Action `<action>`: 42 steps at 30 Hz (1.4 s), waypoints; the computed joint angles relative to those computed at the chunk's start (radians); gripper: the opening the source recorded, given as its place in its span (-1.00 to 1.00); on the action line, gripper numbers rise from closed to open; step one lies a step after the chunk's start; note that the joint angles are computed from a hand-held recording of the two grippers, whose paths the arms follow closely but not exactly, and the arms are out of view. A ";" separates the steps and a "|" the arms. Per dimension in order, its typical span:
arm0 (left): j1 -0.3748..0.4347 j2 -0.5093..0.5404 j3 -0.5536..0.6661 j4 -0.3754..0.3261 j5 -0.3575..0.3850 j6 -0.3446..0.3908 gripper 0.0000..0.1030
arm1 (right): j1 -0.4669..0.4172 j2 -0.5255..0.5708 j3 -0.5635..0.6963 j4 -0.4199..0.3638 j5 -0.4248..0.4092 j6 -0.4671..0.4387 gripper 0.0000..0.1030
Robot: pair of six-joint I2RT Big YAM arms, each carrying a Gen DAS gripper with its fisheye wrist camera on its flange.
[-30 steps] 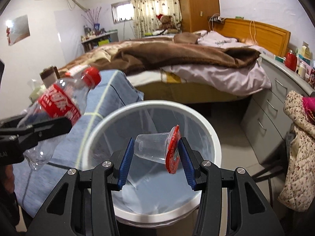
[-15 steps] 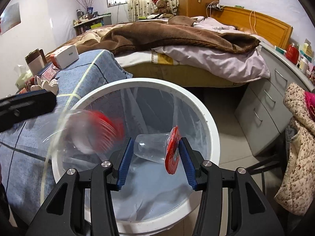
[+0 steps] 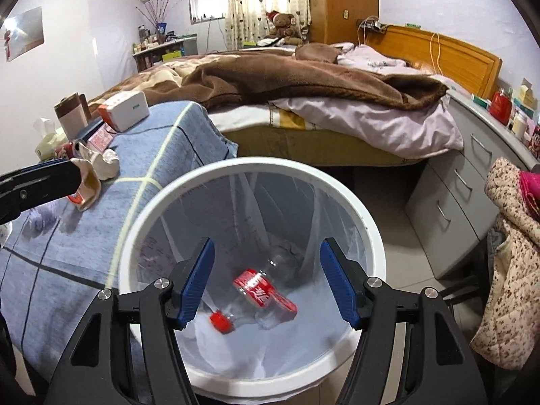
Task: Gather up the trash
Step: 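Carry the bottle and cup over the white bin and open both grippers, then grasp the white yogurt cup with the left gripper while the right gripper grasps the purple juice box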
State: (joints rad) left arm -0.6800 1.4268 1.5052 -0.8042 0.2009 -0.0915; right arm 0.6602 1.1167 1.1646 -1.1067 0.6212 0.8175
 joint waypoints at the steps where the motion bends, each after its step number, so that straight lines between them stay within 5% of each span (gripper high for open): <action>1: 0.009 -0.010 -0.007 -0.001 0.004 -0.002 0.55 | 0.002 0.003 0.005 0.002 0.003 -0.001 0.29; 16: 0.206 -0.185 -0.165 0.048 -0.076 0.029 0.56 | 0.084 0.126 0.121 0.191 0.024 -0.093 0.29; 32: 0.495 -0.290 -0.267 0.068 -0.071 0.072 0.61 | 0.137 0.336 0.320 0.357 -0.109 -0.343 0.29; 42: 0.649 -0.263 -0.291 0.066 -0.057 0.105 0.62 | 0.132 0.494 0.493 0.337 -0.245 -0.448 0.29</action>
State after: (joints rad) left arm -0.0314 1.1640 1.2139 -0.7383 0.1438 0.0137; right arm 0.7922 1.6111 1.6579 -0.7696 0.3759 0.3692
